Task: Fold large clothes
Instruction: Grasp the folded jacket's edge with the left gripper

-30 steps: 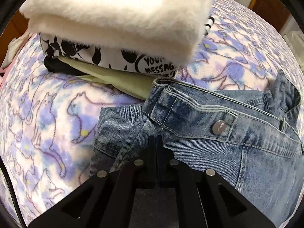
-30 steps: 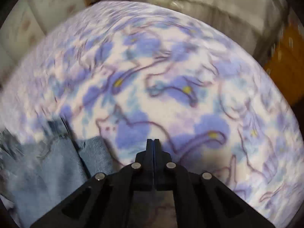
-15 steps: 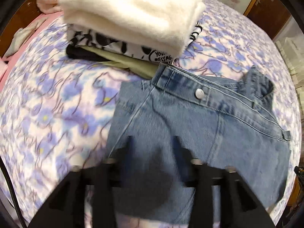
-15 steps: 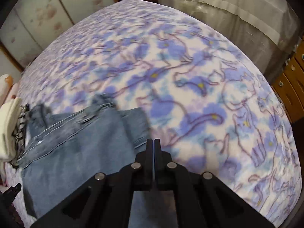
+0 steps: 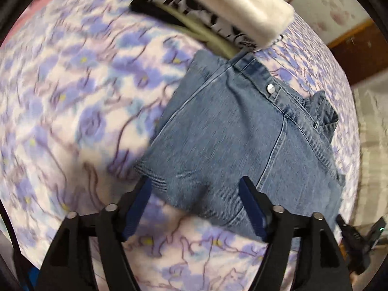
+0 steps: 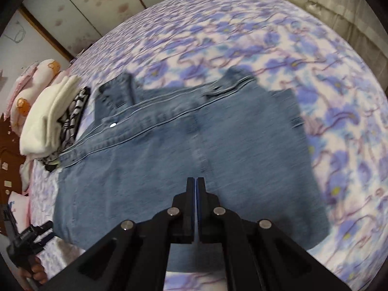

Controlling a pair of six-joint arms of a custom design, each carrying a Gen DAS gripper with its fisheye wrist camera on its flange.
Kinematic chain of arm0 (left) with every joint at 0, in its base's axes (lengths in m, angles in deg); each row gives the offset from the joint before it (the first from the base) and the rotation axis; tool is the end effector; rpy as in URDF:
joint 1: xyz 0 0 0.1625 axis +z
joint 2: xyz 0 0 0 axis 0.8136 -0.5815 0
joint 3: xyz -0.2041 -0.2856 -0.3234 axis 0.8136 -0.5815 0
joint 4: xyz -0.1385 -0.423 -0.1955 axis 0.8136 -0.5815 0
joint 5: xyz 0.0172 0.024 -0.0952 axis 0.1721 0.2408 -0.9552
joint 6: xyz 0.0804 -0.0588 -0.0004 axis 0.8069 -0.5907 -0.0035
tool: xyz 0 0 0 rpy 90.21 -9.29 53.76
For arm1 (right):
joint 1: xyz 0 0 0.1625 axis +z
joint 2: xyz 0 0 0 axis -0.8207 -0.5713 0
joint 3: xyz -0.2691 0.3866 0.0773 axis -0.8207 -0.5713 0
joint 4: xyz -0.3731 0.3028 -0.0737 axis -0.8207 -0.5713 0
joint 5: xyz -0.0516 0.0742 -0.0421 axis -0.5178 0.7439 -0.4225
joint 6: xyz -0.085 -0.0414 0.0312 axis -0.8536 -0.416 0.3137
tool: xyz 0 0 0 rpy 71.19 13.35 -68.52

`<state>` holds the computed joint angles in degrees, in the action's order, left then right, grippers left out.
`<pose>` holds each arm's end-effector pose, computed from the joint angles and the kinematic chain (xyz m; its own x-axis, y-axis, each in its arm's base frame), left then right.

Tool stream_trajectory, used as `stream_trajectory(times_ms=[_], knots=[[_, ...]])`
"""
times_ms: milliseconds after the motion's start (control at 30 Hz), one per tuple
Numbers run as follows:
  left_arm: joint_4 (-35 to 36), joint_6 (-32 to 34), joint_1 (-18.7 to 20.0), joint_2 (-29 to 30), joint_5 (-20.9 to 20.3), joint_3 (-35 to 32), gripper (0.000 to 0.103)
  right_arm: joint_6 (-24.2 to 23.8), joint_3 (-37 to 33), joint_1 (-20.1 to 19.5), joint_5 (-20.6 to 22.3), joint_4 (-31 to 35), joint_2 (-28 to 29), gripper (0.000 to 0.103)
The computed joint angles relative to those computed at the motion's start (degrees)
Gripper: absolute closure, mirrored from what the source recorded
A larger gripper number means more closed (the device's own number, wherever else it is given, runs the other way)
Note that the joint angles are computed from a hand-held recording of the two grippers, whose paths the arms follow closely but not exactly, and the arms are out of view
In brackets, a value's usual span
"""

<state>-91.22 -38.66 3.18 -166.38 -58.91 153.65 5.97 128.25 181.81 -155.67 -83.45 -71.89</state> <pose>0.0032 -0.3419 0.3721 -0.8707 -0.2822 -0.4027 -0.1424 0.9286 -0.3428 0.2705 -0.2593 0.1429 -0.8195 0.4349 0.3732 0.1387 0.7824 -0.6072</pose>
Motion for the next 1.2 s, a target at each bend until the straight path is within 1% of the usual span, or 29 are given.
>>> stream_trajectory(times_ms=[100, 200, 300, 367, 433, 467, 567, 733, 767, 800, 833, 867, 933, 1033, 1133, 1200], knots=[[-0.4, -0.4, 1.8, -1.8, -2.3, 0.6, 0.026, -0.6, -1.0, 0.2, 1.9, -2.9, 2.3, 0.102], [-3.0, -0.1, 4.8, -3.5, -5.4, 1.8, 0.025, -1.2, -1.9, 0.0, 3.6, -5.9, 4.4, 0.102], [-5.3, 0.9, 7.8, -4.4, -8.3, 3.0, 0.025, -1.8, -3.3, -1.0, 6.5, -8.1, 6.8, 0.102], [-7.2, 2.4, 9.5, -4.6, -10.4, 3.7, 0.025, -0.6, -4.4, -2.5, 9.3, -7.4, 8.1, 0.102], [-9.7, 3.7, 10.8, -4.6, -12.1, 4.8, 0.025, -1.4, -4.6, -4.4, 13.1, -11.0, 9.9, 0.103], [-11.1, 4.4, 11.6, -4.6, -13.3, 5.3, 0.025, -1.9, -5.0, -5.0, 14.3, -11.8, 10.9, 0.103], [-14.6, 5.8, 12.8, -4.5, -15.1, 6.7, 0.025, -2.5, -7.0, -5.9, 15.5, -9.9, 13.4, 0.103], [-18.8, 7.7, 14.5, -2.6, -15.8, 7.4, 0.025, -4.8, -9.6, -7.8, 18.2, -9.9, 16.8, 0.103], [-19.9, 8.1, 14.9, -2.2, -16.1, 7.5, 0.025, -4.7, -10.5, -8.0, 18.0, -8.5, 17.5, 0.103], [-21.2, 8.9, 15.5, -2.1, -16.6, 7.6, 0.025, -3.7, -11.8, -8.2, 17.4, -4.6, 18.1, 0.103], [-22.7, 9.9, 16.3, -1.9, -17.5, 7.8, 0.025, -2.4, -12.8, -8.7, 17.4, -1.2, 18.5, 0.103], [-24.4, 10.9, 17.2, -1.6, -18.6, 8.0, 0.025, -0.8, -13.2, -9.6, 18.0, 0.2, 19.1, 0.103], [-27.0, 12.4, 18.8, -1.0, -20.4, 8.2, 0.025, 0.4, -13.3, -10.9, 19.0, 0.2, 19.8, 0.103], [-31.0, 14.5, 21.5, -0.9, -23.2, 8.7, 0.025, 0.4, -12.7, -12.8, 20.9, -1.4, 20.3, 0.103], [-36.7, 16.3, 24.9, -0.5, -27.1, 9.6, 0.025, -2.2, -12.5, -13.4, 22.1, -1.8, 20.2, 0.103], [-39.2, 17.9, 26.5, 0.3, -29.1, 9.5, 0.026, -3.5, -12.1, -13.8, 22.9, -2.6, 20.1, 0.103]])
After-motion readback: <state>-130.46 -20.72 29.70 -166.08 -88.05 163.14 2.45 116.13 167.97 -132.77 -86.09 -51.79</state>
